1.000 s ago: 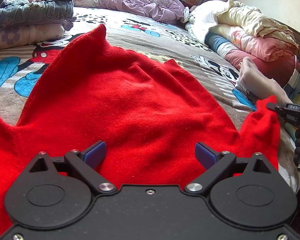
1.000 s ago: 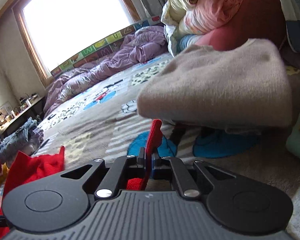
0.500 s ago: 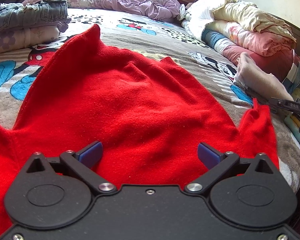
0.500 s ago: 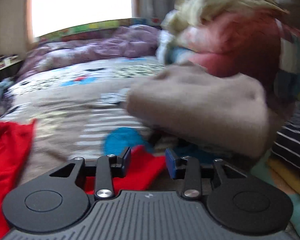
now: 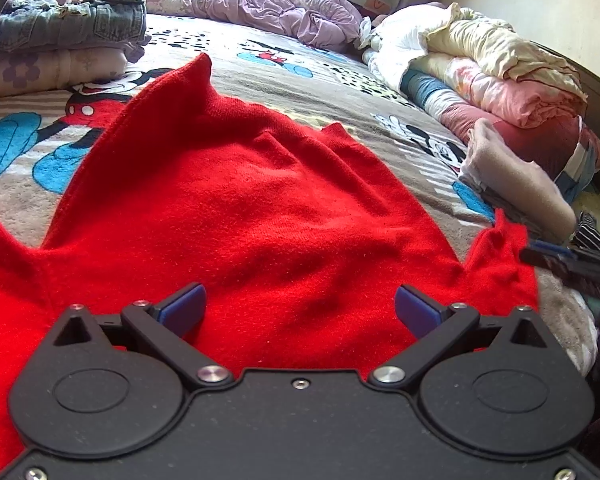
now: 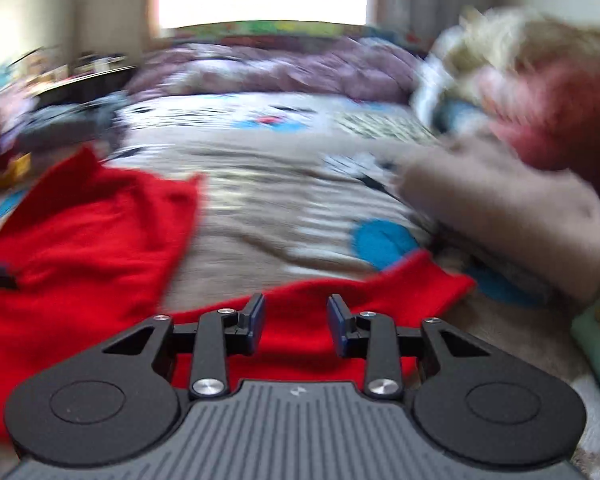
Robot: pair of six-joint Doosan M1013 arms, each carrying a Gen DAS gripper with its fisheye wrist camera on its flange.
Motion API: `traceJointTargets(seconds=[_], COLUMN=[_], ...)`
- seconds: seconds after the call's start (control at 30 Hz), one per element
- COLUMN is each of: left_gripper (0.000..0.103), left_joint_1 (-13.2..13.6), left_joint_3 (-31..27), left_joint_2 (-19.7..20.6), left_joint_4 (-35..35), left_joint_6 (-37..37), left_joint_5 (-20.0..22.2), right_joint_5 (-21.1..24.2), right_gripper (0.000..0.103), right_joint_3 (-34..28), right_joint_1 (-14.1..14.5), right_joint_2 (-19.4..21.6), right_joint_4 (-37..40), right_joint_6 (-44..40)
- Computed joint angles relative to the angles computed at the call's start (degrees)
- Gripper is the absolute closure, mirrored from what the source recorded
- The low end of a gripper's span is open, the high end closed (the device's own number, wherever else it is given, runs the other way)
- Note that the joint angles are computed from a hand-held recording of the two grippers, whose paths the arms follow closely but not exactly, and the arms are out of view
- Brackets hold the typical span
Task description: Fold clothes
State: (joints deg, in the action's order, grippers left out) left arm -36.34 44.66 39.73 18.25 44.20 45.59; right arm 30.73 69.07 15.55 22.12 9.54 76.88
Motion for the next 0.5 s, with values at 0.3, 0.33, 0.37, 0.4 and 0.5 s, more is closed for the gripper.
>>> traceJointTargets(seconds=[0.3,0.33,0.37,0.4,0.5], left_gripper=[0.012,0.013,0.013,0.013,0.013], left_joint_1=[-2.6,-3.0,-3.3,-3.9,-5.6], left_joint_3=[8.4,8.8,9.1,10.2,13.8], left_joint_2=[-4.5,-4.6,-4.6,-5.0,-6.3], left_joint_4=[1.1,0.2,-0.6,1.4,8.7], left_joint_6=[14.5,16.8,19.1,19.3,17.0], left_joint_5=[-7.3,-6.6,-5.7,-5.9,-7.4], right_joint_5=[-4.2,-4.0,-4.5,-6.1,-8.1], right_gripper=[0.082,0.083,0.083,0.082,0.081], right_joint_3=[9.2,10.0,11.1,12.6,15.1], right_joint_1=[5.8,6.0,6.2,6.3,6.7], right_joint_2=[-5.0,-5.2,-5.5,-6.2,-8.0], right_joint_4=[5.0,3.7,2.9,3.3,1.1], right_joint_6=[-17.7,-16.1,-14.3,-12.5,-6.3])
